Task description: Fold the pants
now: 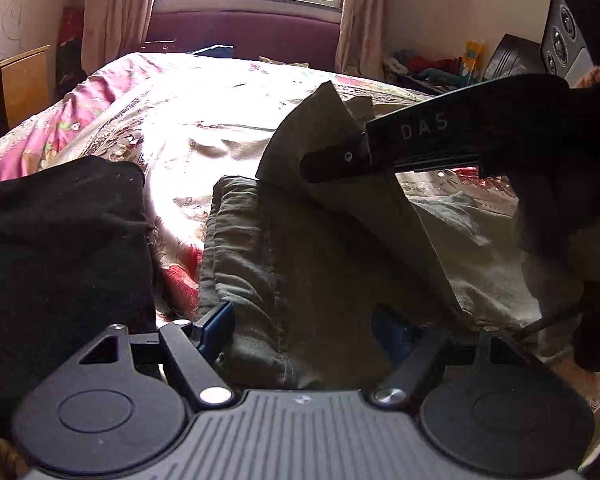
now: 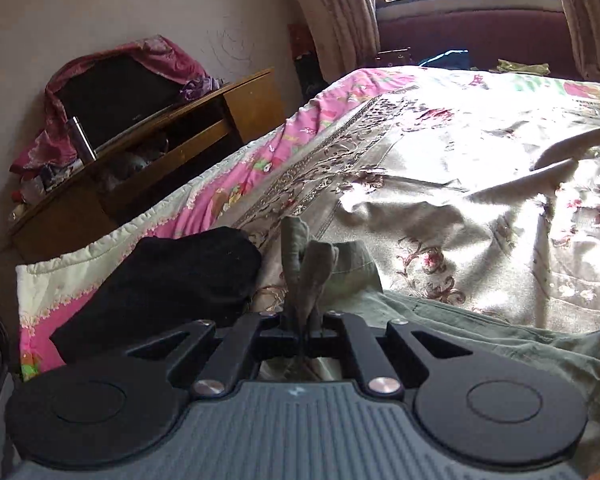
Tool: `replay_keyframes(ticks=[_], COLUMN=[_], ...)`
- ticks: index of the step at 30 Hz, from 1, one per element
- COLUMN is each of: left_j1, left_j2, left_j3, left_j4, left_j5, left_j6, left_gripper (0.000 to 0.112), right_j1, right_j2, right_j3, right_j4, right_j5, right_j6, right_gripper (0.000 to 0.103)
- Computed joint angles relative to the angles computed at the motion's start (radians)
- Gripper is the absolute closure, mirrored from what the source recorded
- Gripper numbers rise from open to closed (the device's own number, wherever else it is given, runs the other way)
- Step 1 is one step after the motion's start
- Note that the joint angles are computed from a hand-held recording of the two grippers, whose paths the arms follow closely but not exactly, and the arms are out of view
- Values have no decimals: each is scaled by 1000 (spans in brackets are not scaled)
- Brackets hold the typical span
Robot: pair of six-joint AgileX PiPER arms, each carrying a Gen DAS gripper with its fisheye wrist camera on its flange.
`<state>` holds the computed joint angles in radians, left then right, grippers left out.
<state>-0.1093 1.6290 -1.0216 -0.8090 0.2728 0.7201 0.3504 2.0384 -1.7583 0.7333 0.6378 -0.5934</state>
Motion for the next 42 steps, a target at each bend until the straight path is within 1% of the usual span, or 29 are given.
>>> replay_keyframes(ticks=[3, 5, 6, 7, 8, 9, 10, 11, 12, 15, 16, 17, 19, 20, 23, 24, 25, 26, 27, 28, 29, 31, 33, 34, 36, 37, 40, 41, 42], left_j1=[17, 20, 29, 46, 57, 70, 77, 81, 82, 90, 81, 72, 45, 34, -8, -22, -39, -59, -77, -93, -104, -121, -128, -138, -155, -166, -199, -207, -212], left_j2=[-12, -27, -30, -30, -33, -49, -66, -80, -110, -165, -183, -196, -208, -202, -147, -110, -68, -25, 19, 74, 139, 245, 325, 336, 306, 294, 261, 255, 246], left_j3=[45, 72, 82, 89, 96, 111, 126, 137, 162, 191, 192, 190, 171, 152, 82, 39, -7, -55, -108, -179, -254, -371, -447, -461, -432, -426, -405, -401, -400], left_j4=[-121, -129, -161, -225, -257, -273, -278, -278, -261, -218, -175, -153, -128, -165, -416, -466, -477, -447, -377, -277, -177, 23, 223, 322, 423, 477, 606, 619, 613], left_j5=[-16, -33, -28, -15, -5, 9, 14, 15, 2, 3, -11, -23, -43, -47, -46, -20, 2, 17, 33, 63, 111, 174, 228, 250, 244, 246, 229, 227, 225], left_j6=[122, 128, 155, 216, 246, 258, 264, 267, 258, 223, 178, 158, 140, 183, 443, 490, 498, 471, 407, 308, 208, 16, -151, -233, -304, -346, -444, -462, -466], left_gripper=[24, 24, 24, 24, 24, 24, 24, 24, 24, 24, 24, 24, 24, 24, 22, 21, 21, 21, 21, 21, 21, 21, 21, 21, 21, 21, 21, 21, 21], right_j1=[49, 78, 85, 92, 89, 85, 79, 67, 51, 3, -23, -54, -117, -152, -264, -306, -356, -396, -425, -449, -457, -465, -488, -513, -556, -573, -658, -686, -698], right_j2=[20, 34, 40, 50, 58, 76, 90, 97, 81, -15, -45, -73, -133, -165, -234, -236, -227, -205, -178, -146, -122, -62, 1, 3, -38, -56, -97, -88, -78], right_j3=[-3, -14, -22, -40, -61, -98, -123, -131, -107, 11, 42, 69, 129, 168, 273, 287, 292, 279, 254, 226, 207, 184, 140, 139, 191, 208, 271, 278, 280], right_j4=[-88, -159, -175, -185, -178, -164, -139, -79, -15, 103, 135, 156, 131, 102, -60, -84, -76, -72, -82, -88, -109, -168, -149, -89, 18, 30, 127, 152, 157], right_j5=[-14, -35, -35, -27, 4, 57, 100, 134, 147, 104, 98, 97, 76, 54, -32, -37, -25, 0, 30, 60, 66, 18, 18, 34, 44, 58, 168, 235, 275], right_j6=[51, 122, 142, 168, 176, 176, 168, 138, 94, 1, -12, -18, 7, 20, 122, 150, 155, 159, 169, 166, 175, 199, 209, 176, 98, 90, 35, 29, 32], right_gripper=[98, 98, 98, 94, 92, 83, 77, 68, 66, 64, 64, 60, 55, 55, 55, 54, 53, 53, 53, 53, 54, 54, 58, 59, 58, 56, 54, 54, 54])
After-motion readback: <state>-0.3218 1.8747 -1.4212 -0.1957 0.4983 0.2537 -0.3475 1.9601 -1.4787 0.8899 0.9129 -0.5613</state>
